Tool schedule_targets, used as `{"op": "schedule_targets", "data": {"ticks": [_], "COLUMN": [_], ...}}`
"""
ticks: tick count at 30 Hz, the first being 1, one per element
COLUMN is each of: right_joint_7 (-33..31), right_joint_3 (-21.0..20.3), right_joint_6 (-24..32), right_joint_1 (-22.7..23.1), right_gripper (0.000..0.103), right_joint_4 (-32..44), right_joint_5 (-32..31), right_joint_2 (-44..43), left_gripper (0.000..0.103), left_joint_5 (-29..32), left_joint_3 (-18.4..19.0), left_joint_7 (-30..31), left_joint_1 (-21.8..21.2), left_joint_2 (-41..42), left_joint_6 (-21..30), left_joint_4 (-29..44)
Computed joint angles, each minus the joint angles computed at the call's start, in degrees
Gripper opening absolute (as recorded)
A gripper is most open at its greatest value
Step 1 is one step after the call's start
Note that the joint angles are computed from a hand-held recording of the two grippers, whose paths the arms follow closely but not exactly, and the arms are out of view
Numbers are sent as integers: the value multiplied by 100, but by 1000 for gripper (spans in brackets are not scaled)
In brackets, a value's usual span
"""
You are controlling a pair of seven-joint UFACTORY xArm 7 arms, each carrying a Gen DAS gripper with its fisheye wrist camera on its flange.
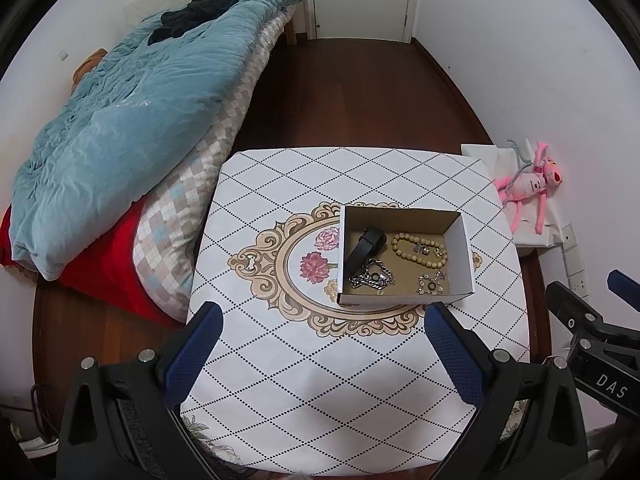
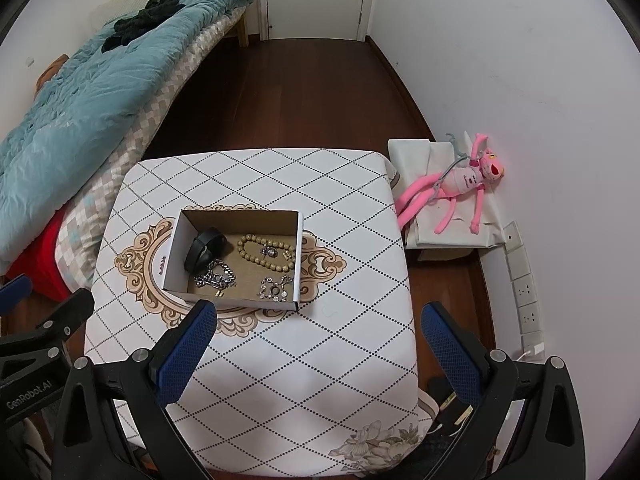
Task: Organize jewelry
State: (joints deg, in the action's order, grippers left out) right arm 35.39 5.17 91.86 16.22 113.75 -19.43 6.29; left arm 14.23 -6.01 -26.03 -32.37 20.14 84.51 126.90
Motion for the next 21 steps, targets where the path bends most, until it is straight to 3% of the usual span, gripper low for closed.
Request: {"op": "schedule_targets", "data": {"ticks": [21], "right_joint_7": [-12], "right_joint_3": [1], "right_joint_6": [-13], "right_joint_1": [-20], "right_gripper": [103], "right_joint_4": [-36], "right_joint_5": [24], "right_joint_2": [-29], "left_gripper": [103], "left_joint_5": [29], "left_joint_3": [10], "left_joint_7": [34], "left_joint_1": [-52], "left_joint_2": [49], "left_joint_6": [55], "left_joint_4": [127]}}
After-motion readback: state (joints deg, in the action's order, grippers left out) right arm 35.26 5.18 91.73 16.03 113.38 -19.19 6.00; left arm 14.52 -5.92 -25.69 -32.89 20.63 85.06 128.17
